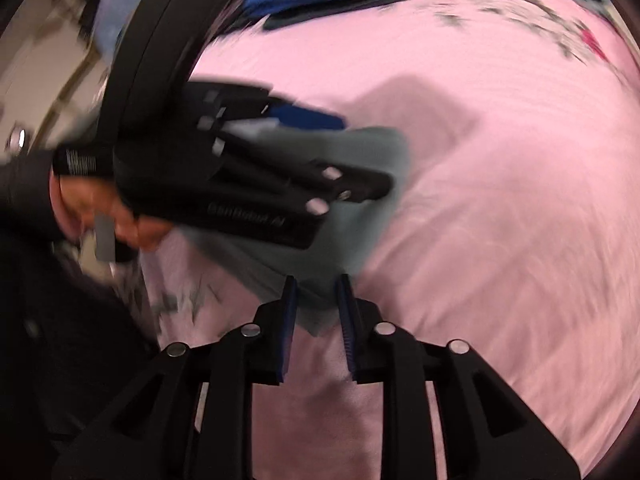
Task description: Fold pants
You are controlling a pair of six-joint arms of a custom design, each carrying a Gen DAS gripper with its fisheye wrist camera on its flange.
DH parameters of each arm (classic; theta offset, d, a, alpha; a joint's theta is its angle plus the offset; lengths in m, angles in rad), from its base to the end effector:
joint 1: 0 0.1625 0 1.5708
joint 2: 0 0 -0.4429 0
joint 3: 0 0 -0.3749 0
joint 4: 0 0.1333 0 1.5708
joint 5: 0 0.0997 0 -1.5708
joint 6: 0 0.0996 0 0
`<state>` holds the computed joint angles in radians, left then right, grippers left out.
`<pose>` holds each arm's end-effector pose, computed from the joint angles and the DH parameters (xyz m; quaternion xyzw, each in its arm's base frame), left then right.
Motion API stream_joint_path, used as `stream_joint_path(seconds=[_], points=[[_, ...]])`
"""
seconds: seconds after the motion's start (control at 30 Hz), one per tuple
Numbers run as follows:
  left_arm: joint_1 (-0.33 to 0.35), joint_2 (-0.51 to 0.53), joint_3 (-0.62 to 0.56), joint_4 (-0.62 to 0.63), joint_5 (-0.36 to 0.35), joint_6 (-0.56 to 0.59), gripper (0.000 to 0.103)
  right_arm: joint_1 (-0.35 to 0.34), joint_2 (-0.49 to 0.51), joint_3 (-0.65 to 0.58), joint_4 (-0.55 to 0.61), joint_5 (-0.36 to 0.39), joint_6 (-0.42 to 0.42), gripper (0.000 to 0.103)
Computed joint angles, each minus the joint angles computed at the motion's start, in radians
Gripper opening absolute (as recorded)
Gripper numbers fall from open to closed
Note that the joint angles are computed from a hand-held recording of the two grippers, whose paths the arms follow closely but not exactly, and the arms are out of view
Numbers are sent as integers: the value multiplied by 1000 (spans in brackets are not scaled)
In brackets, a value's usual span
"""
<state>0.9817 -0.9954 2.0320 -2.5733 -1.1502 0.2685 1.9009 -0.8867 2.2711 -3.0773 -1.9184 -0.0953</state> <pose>-0.1490 -0.5360 0.1171 0.4098 0.8878 -0.0169 0.2087 0.2430 -0.4027 0.0565 0.1972 -0.9632 0.0799 0.1644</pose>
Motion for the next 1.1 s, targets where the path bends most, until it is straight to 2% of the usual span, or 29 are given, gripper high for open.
stream_joint_path(seconds=[0.03,0.1,0.27,0.37,0.43,0.5,0.6,0.67,0.77,0.8,0.87,1.0,1.1], points=[[-1,1,-1,0,2,-2,70,-4,-7,-1,20,6,2,21],[-3,2,3,-4,5,-2,70,2,-20,12,30,-9,-2,10],[-4,4,2,-6,6,-5,71,22,-27,11,80,-29,5,5],[-6,6,6,-16,10,-7,73,26,-28,-2,164,7,31,0],[-4,10,2,-16,7,-17,74,39,-25,11,172,5,29,0],[-7,10,7,-27,10,-12,74,49,-35,21,128,-4,59,0],[-6,11,12,-44,7,-16,74,29,-44,50,-79,19,115,0],[-6,12,15,-52,7,-16,73,14,-17,31,-110,19,125,0],[-3,10,12,-50,1,-18,75,1,34,17,-44,24,143,0],[-4,11,13,-49,3,-17,75,14,42,27,-58,22,152,0],[-1,7,18,-60,-3,-9,75,19,24,32,23,46,203,0],[7,-8,2,-24,-29,-47,75,100,6,8,105,-40,292,2],[5,-61,24,-53,-35,-48,76,155,19,-40,147,-101,329,5]])
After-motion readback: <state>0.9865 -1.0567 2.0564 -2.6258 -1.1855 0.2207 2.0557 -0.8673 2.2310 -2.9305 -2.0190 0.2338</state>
